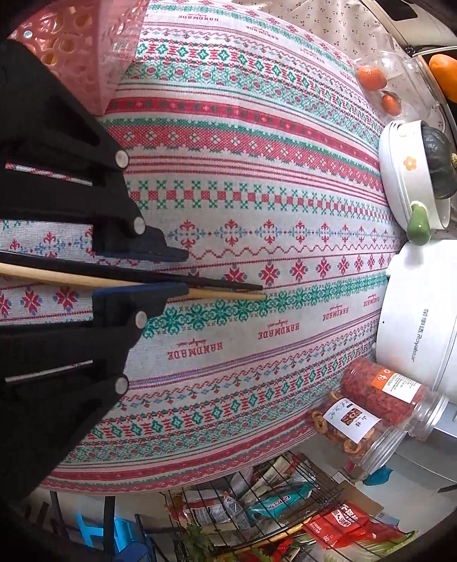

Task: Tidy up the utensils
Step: 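Grasp the remaining black chopstick with the left tool and lift it, then grasp the last wooden chopstick with the right tool while the left tool holds the black chopstick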

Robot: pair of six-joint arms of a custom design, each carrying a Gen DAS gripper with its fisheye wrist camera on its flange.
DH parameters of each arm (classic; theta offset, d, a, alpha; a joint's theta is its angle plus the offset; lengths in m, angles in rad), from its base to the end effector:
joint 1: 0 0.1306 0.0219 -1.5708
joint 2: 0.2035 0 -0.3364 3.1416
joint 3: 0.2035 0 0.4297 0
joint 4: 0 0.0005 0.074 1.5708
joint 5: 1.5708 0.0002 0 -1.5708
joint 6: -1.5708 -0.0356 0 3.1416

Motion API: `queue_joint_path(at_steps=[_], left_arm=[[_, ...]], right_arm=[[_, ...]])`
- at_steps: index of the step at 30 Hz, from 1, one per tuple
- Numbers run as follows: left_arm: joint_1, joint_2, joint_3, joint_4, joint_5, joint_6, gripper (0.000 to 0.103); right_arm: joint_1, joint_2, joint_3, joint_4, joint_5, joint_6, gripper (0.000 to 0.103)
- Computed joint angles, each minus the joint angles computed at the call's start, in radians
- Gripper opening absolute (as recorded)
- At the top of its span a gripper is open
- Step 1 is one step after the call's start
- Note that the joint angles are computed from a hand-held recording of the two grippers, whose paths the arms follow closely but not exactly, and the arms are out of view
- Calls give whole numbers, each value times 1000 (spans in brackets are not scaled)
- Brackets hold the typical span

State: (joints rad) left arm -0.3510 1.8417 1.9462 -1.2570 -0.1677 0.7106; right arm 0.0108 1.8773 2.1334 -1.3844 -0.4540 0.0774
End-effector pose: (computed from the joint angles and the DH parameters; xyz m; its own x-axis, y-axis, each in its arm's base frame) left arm 0.6095 -0.2174 0.3749 -0.8300 -0.3810 -0.4074 -0.3510 0.9244 -0.1494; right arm 0.6468 0.0221 0.4372 -0.8857 -0.0791 -0.4576 -0.2668 0.8932 0.3620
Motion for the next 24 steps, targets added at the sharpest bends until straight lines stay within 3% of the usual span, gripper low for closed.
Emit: queue_joint_path(at_steps=[4, 8, 11, 15, 21, 24], left_arm=[[-2, 14, 19, -22, 76, -9, 14], [-25, 41, 57, -60, -10, -59, 14], [-23, 43, 60, -60, -18, -52, 14], [-19, -1, -5, 4, 73, -70, 14], [-41, -21, -25, -2, 223, -121, 14], [-41, -35, -34, 14, 222, -115, 14]], right_arm=[[1, 4, 4, -10, -5, -6, 98], [1, 2, 1, -15, -8, -13, 98], [0, -3, -5, -16, -6, -12, 98], [-2, -5, -7, -14, -1, -20, 98], [3, -4, -7, -14, 3, -23, 98], [6, -5, -9, -17, 6, -14, 98]])
